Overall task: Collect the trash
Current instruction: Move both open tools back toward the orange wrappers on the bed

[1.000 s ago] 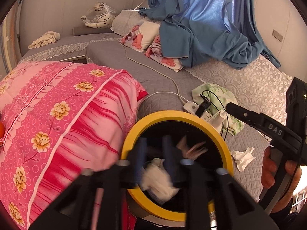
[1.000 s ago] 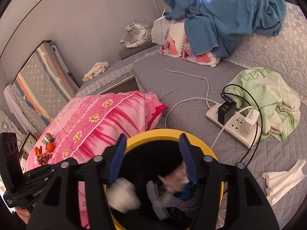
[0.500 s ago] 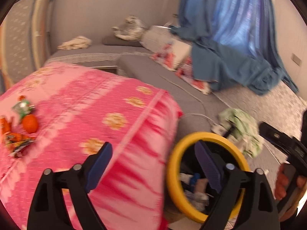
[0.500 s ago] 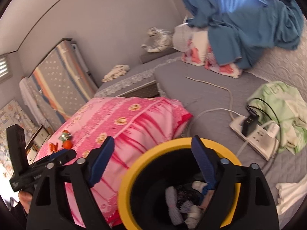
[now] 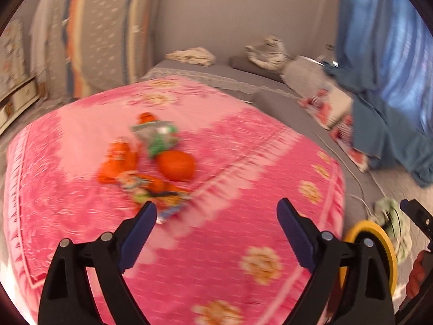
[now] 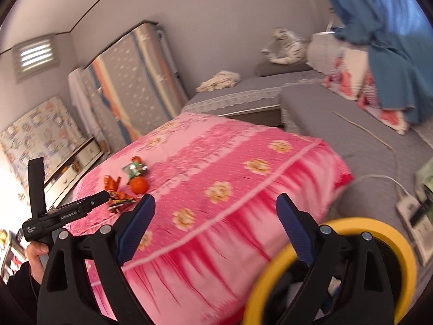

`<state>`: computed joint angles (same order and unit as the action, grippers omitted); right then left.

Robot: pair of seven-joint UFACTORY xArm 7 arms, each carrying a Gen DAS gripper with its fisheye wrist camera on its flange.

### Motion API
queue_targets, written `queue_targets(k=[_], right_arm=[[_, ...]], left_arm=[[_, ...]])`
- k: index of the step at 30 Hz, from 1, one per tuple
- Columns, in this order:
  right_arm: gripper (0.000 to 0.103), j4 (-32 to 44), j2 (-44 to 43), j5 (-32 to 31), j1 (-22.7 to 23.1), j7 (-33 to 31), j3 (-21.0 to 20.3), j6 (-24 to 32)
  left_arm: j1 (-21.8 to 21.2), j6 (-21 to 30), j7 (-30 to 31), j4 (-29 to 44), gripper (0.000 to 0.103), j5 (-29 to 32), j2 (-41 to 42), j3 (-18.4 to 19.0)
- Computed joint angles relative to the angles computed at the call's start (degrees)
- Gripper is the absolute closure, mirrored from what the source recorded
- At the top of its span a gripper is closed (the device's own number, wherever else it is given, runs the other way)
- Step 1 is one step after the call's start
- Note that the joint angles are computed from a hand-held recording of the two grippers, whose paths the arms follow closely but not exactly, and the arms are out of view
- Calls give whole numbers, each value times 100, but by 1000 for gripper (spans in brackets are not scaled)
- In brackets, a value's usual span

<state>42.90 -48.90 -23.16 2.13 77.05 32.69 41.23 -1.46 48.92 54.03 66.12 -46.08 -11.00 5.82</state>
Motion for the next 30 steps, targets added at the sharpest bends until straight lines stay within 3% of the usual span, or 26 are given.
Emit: queue_targets(k=[5, 9, 14, 20, 25, 30], right_arm=[[17, 717, 1333, -472, -445, -229, 139, -749], [17, 1373, 2442, -971, -519, -312, 185, -939], [17, 2311, 3808, -1423, -330, -583, 90, -884], [17, 3052, 4746, -1612, 81, -938, -244, -724], [17, 3590, 5347, -1545, 431, -1327, -568, -575], [17, 4181, 5939, -1305, 765, -1699, -880, -490]], left_arm=[[270, -22, -253, 601, 16, 77, 666, 15], [491, -22, -563, 1049, 16, 280, 1170, -139], [699, 21, -1012, 1486, 16, 559, 1644, -344], [830, -3, -1379, 1845, 17, 908, 2050, -539], [909, 108, -1790, 2214, 29, 1236, 2398, -640], [994, 158, -1992, 2384, 59, 1407, 2550, -722]])
